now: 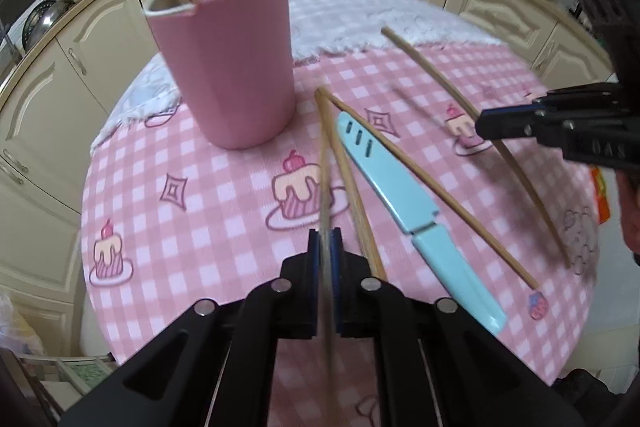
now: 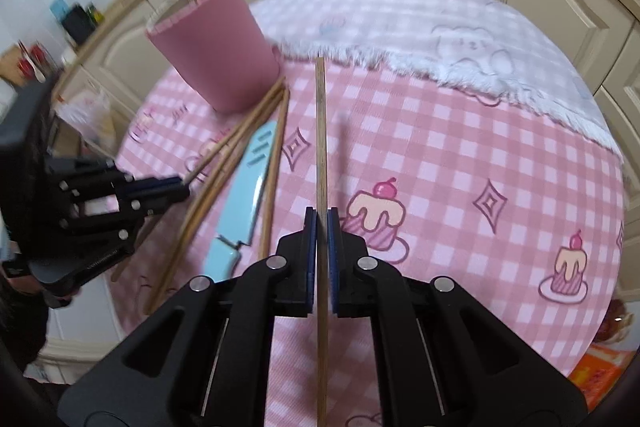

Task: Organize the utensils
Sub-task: 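Grasp a chopstick with the left tool while the right tool grasps another, then lift both chopsticks and lower them into the pink cup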

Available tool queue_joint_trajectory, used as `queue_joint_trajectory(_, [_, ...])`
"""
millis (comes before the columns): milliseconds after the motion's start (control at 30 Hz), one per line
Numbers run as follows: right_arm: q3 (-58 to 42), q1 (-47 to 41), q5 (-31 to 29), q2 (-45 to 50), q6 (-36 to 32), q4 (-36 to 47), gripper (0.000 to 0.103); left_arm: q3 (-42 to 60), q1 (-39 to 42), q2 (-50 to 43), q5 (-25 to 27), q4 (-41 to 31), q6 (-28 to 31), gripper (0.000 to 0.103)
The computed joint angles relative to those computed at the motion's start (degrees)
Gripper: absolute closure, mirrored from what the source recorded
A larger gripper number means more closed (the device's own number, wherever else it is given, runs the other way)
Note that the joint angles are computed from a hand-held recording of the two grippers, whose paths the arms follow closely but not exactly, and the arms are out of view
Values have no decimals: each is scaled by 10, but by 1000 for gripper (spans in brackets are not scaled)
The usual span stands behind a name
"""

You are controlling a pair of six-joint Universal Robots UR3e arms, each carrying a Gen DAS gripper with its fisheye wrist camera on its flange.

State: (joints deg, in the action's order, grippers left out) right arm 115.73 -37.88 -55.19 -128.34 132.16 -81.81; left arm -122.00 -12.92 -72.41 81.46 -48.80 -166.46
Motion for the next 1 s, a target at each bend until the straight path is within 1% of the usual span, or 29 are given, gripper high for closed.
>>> queue_joint_trajectory(67, [-14,-50,29,-26,-50,74,98,-23,18,44,-15,-4,9,98])
queue_joint_trajectory(100, [-19,-60,43,-25,-60,83,98,-38,35,76,-29,-12,19,98])
queue_joint_trajectory(133, [-21,-52,51,-34,-47,85,98,-43,44,92,-37,-20,23,98])
queue_joint_trajectory(267, [-37,-68,81,-38,-66,126,98,-65,92,156,-68,-46,51,98])
queue_joint_trajectory(367, [-39,-75,103,-53,-69,146,98,-72,151,218,-119,-97,84,98])
queue_joint_trajectory(433, [-49,-82,117,-61,-76,164,98,-74,164,235,-141,-94,79,98])
queue_joint_trajectory(467, [-56,-85,127,-62,-81,173,98,-74,185,257,-163,-106,87,98])
queue_joint_trajectory(533, [-67,-80,145,-61,-76,173,98,-74,194,267,-183,-89,78,98])
queue_joint_trajectory(567, [-77,-86,153,-61,-87,189,98,-73,210,281,-201,-91,81,98])
queue_joint_trajectory(667, [-98,-86,182,-54,-90,196,98,-65,276,330,-274,-108,97,98])
queue_joint_trajectory(700, [-104,-85,191,-52,-88,195,98,-56,316,353,-313,-126,105,98])
queue_joint_trajectory(733, [-109,-80,202,-47,-75,183,98,-52,335,362,-333,-134,110,98])
queue_joint_trajectory(800, [-119,-71,223,-34,-52,156,97,-46,395,385,-394,-135,108,98])
queue_joint_trajectory(833, [-121,-68,231,-30,-42,143,97,-45,414,389,-416,-120,97,98])
queue_joint_trajectory(867, [-122,-58,240,-23,-18,112,97,-46,428,387,-434,-95,80,98])
queue_joint_trajectory(900, [-124,-49,248,-13,5,82,97,-51,430,368,-441,-26,36,98])
queue_joint_trajectory(933, [-126,-35,258,-2,41,34,97,-55,419,341,-435,51,-9,98])
queue_joint_trajectory(967, [-126,-23,263,6,72,-8,97,-55,399,310,-418,115,-45,98])
queue_joint_trajectory(1000, [-125,-3,268,21,123,-81,97,-51,375,266,-395,202,-92,98])
